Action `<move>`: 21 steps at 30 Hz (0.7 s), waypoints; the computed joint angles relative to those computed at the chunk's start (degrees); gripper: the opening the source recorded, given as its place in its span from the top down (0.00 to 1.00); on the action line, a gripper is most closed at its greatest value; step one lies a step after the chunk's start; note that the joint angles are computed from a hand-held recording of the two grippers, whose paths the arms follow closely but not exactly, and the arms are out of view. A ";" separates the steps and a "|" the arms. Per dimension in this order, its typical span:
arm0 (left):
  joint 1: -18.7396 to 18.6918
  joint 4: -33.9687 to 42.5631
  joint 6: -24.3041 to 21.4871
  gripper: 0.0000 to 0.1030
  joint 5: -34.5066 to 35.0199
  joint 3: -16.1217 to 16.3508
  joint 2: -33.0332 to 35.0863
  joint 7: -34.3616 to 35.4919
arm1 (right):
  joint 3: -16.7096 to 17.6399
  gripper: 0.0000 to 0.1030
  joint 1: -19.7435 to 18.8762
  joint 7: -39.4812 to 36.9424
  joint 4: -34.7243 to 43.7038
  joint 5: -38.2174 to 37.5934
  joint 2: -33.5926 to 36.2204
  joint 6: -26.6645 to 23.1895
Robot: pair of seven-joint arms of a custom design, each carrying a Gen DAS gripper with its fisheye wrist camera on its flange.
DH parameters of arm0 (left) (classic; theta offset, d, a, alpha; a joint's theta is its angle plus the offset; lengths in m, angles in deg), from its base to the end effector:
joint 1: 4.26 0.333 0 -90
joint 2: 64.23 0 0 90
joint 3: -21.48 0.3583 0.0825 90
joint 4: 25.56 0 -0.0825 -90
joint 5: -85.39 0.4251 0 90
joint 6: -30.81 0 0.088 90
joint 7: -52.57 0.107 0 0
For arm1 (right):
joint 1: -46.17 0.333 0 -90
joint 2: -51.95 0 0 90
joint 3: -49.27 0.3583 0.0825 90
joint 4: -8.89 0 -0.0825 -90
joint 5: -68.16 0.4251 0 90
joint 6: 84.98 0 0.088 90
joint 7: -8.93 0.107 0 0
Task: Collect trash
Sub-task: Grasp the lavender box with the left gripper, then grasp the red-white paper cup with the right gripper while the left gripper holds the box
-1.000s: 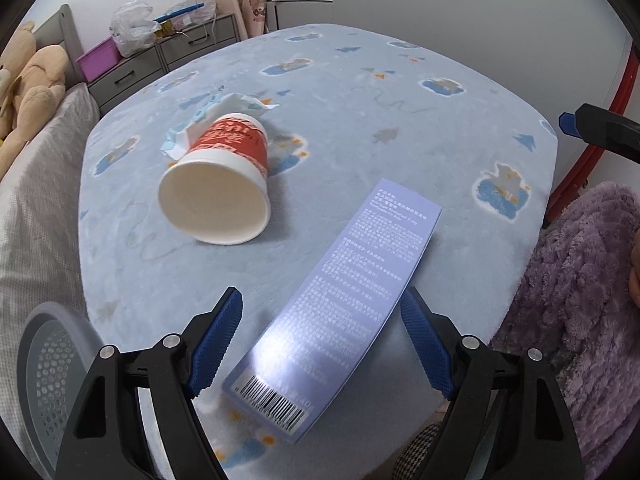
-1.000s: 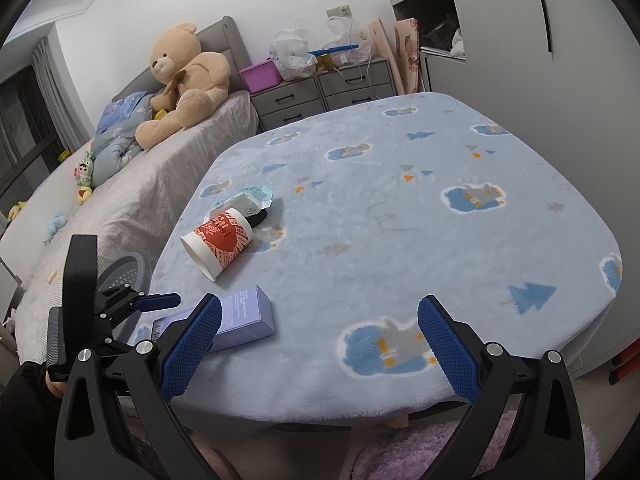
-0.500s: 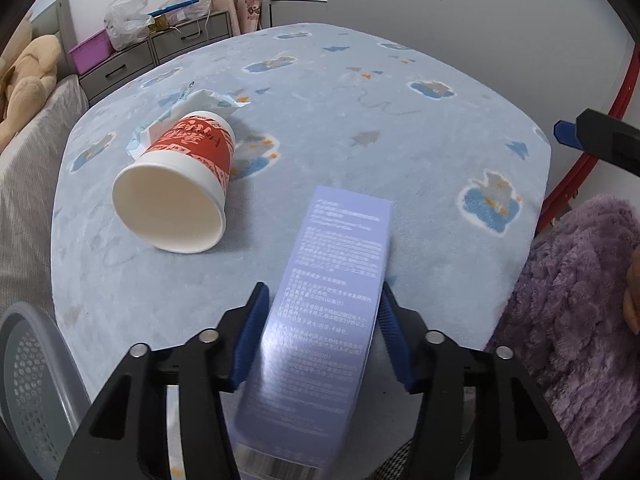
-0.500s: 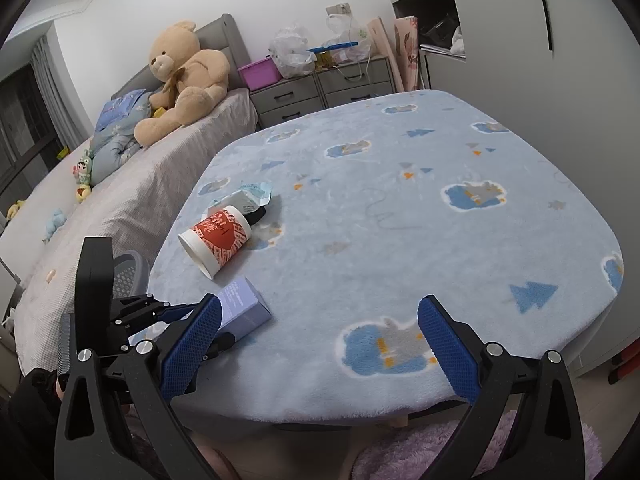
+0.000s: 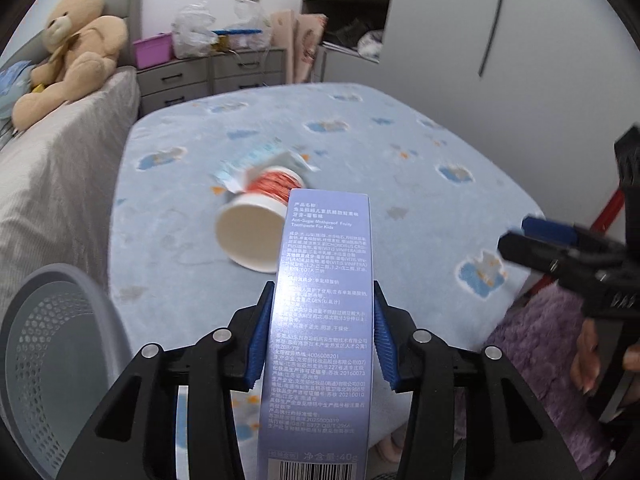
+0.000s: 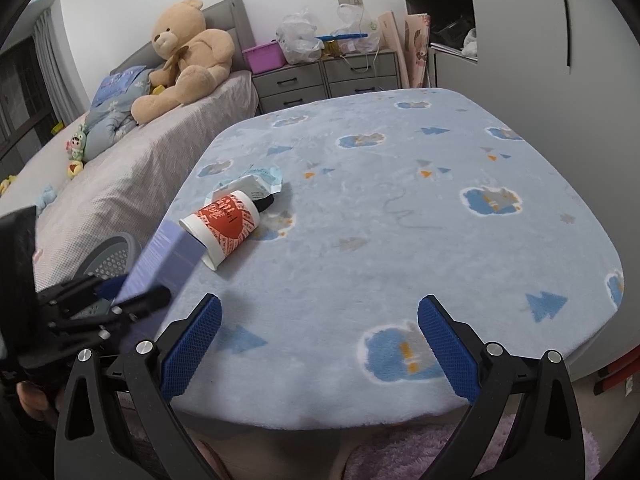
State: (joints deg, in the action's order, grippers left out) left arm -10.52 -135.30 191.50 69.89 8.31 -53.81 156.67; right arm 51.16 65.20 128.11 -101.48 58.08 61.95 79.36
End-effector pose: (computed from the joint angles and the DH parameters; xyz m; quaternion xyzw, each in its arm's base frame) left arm 0.6578 -0.2083 0.5051 -0.5375 0.7631 -0.3243 0.1539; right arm 0.6407 0.2539 0.5112 -0.6561 0.6539 -0.1754 0.3333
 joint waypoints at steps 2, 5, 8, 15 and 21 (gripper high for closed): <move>-0.53 -0.50 1.39 0.58 2.51 1.56 -0.69 -3.69 | 0.35 0.06 0.30 -0.36 1.98 0.21 1.35 -1.14; -0.71 -1.14 2.63 0.58 7.03 3.72 -1.61 -9.84 | 0.69 0.06 1.08 -0.76 5.95 0.66 4.07 -3.09; -0.44 -1.52 3.23 0.58 11.52 5.39 -2.18 -15.83 | 1.17 0.06 1.76 -1.71 11.17 2.06 7.56 -5.44; 0.55 -2.10 4.02 0.58 24.49 8.67 -2.88 -31.89 | 1.49 0.06 3.50 -2.07 28.72 6.22 18.78 -15.37; 2.15 -1.35 3.08 0.58 27.16 8.30 -2.21 -35.80 | 0.44 0.06 4.24 0.87 43.74 8.80 27.88 -24.51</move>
State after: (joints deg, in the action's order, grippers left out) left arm -8.37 -136.64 194.58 97.05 16.61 -56.02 120.87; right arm 51.60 69.45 128.98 -57.74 66.88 89.83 54.85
